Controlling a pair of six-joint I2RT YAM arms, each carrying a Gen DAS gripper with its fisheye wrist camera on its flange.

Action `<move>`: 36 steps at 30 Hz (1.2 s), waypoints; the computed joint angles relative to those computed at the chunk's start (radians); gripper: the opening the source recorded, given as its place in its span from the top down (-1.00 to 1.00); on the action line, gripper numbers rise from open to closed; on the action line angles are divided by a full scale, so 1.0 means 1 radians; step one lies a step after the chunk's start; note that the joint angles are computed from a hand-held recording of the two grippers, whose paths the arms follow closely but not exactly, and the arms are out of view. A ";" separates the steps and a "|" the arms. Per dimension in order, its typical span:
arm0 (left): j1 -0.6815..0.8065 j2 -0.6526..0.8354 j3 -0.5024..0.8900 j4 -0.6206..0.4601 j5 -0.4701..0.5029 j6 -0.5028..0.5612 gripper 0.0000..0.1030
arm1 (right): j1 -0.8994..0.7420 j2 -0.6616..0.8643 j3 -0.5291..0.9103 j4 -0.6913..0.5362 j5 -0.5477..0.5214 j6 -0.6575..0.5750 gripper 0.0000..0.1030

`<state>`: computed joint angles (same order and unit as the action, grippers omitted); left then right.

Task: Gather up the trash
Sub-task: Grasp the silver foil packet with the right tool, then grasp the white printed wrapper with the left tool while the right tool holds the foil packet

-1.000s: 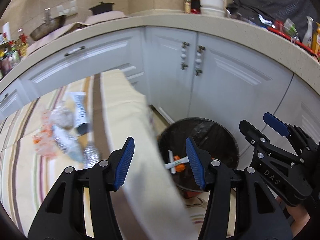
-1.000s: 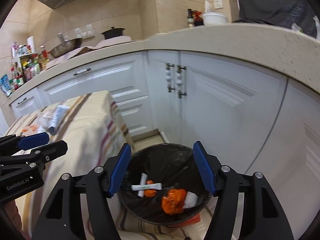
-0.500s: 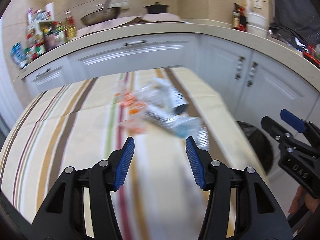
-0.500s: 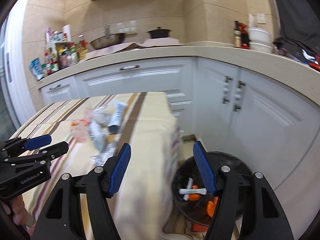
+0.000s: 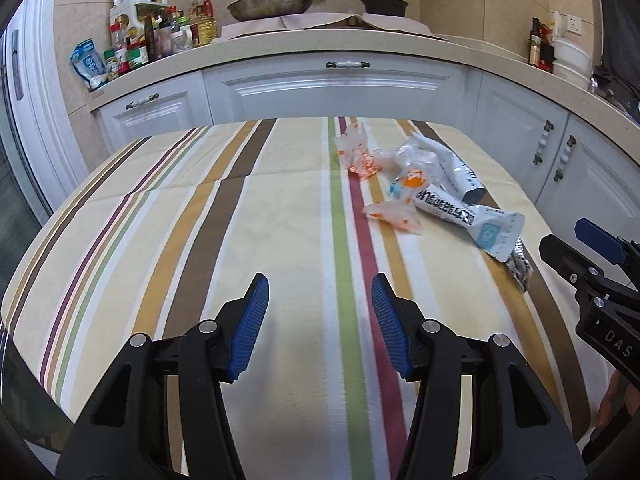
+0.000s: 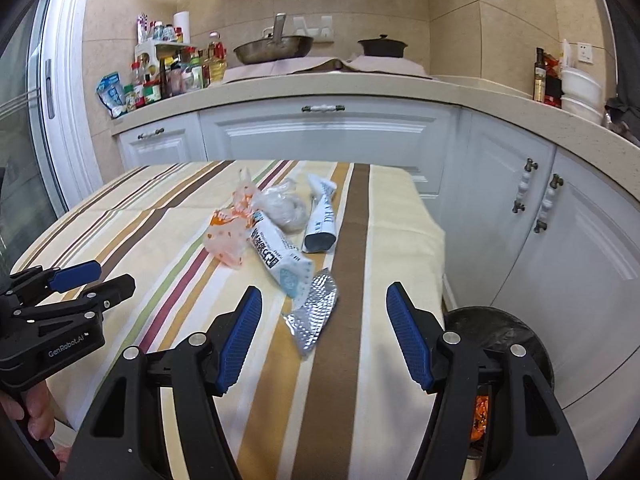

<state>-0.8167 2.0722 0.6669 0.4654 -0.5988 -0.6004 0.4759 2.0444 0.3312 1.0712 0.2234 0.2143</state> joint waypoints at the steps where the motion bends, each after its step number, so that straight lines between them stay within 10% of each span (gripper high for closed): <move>1: 0.006 0.000 -0.004 0.004 0.005 0.000 -0.01 | 0.003 0.002 0.015 -0.026 -0.002 0.003 -0.23; 15: 0.018 0.032 0.036 0.014 0.059 0.018 -0.01 | -0.035 0.042 0.141 -0.267 -0.104 0.005 0.65; 36: -0.077 0.161 0.337 -0.142 0.066 0.062 -0.01 | -0.161 -0.013 -0.001 -0.068 -0.165 -0.049 0.81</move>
